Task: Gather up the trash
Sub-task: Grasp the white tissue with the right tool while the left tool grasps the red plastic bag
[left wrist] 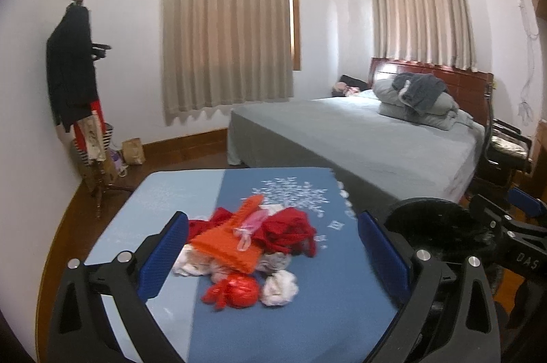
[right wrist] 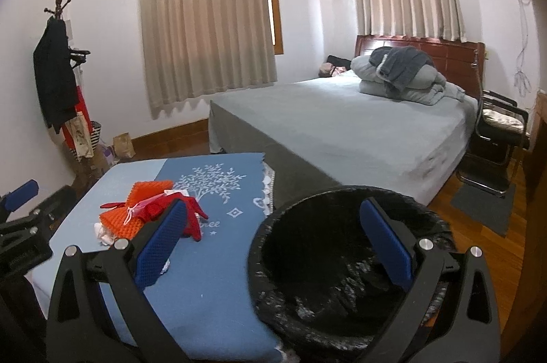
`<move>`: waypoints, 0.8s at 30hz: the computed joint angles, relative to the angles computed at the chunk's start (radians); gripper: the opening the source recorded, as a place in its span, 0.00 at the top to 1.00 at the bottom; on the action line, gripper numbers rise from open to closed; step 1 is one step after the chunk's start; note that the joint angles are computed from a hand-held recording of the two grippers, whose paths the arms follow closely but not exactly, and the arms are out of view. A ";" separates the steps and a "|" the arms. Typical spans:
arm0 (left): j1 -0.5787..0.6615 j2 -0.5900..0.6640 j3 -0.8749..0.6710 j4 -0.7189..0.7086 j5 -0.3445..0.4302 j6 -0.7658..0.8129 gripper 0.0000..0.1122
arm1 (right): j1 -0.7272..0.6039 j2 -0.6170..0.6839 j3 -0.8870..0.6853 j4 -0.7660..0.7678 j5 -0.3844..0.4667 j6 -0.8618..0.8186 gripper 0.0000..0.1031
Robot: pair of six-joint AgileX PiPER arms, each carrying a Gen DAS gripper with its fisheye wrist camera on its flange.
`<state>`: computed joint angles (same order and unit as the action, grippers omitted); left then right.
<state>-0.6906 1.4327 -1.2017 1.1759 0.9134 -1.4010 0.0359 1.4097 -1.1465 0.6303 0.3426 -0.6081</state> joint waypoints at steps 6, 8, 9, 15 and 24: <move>0.123 -0.041 0.109 0.028 -0.045 -0.038 0.14 | 0.060 0.112 -0.040 0.121 0.006 -0.084 0.05; 0.166 -0.047 0.145 0.034 -0.062 -0.047 0.14 | 0.091 0.154 -0.052 0.153 0.000 -0.104 0.05; 0.186 -0.050 0.159 0.036 -0.073 -0.047 0.14 | 0.108 0.167 -0.056 0.139 -0.007 -0.093 0.05; 0.284 -0.041 0.230 0.047 -0.121 -0.071 0.14 | 0.225 0.269 -0.090 0.064 -0.070 -0.056 0.05; 0.402 -0.021 0.304 0.043 -0.257 -0.079 0.14 | 0.353 0.426 -0.189 -0.228 -0.070 0.203 0.05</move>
<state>-0.2889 1.4113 -0.8978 1.2190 0.6564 -1.4798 0.3893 1.8360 -1.3357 0.4024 0.2722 -0.4048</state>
